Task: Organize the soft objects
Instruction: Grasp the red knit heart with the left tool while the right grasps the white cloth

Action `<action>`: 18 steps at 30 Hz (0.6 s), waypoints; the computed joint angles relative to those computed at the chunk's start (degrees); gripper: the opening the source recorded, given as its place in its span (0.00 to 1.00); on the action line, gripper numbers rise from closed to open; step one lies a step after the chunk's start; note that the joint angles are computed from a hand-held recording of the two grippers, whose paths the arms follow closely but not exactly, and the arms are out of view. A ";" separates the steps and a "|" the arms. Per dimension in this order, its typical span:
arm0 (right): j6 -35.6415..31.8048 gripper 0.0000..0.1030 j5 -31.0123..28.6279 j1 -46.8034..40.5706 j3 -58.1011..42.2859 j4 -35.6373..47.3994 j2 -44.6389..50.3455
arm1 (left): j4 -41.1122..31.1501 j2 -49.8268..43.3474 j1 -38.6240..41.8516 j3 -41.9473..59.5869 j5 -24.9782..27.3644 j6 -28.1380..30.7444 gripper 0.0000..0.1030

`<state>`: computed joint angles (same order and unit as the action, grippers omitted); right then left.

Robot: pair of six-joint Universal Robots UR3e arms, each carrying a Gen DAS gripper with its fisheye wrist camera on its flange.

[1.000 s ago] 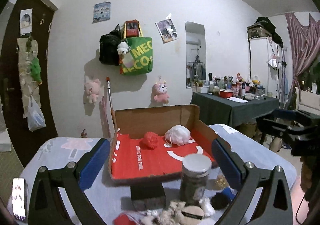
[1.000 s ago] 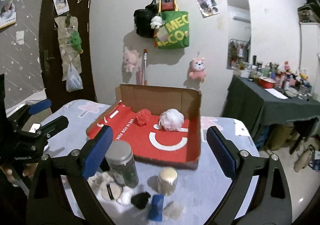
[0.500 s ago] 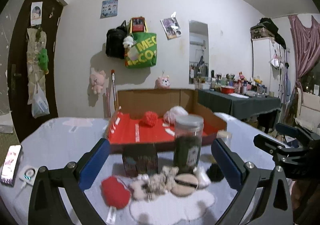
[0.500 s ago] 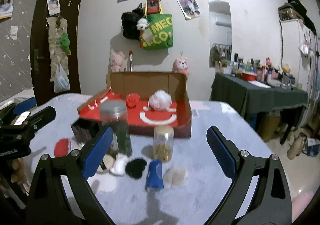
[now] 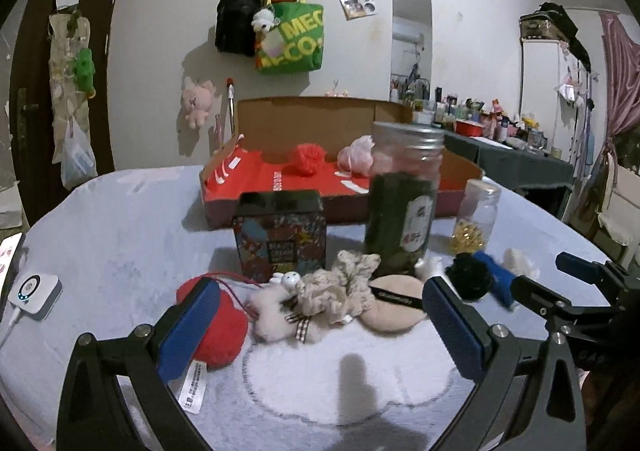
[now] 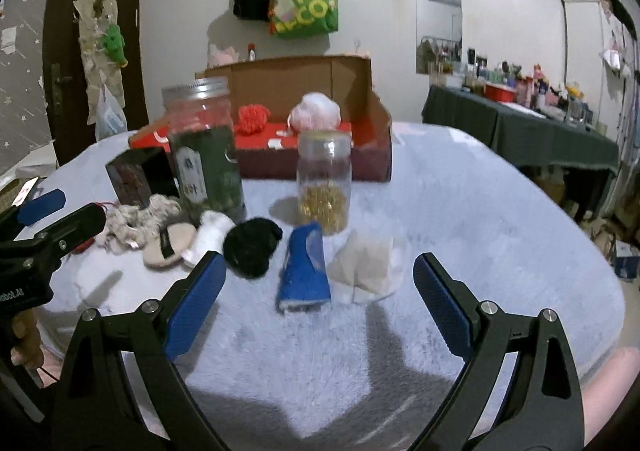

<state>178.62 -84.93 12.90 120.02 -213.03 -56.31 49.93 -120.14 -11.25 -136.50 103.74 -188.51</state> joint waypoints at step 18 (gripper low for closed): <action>1.64 0.93 8.92 -8.23 -3.80 10.52 -0.18 | -5.64 6.70 14.33 -7.16 -5.05 2.82 1.00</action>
<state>180.26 -76.01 4.67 116.22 -202.51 -56.49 44.29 -113.44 3.08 -143.66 98.69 -185.69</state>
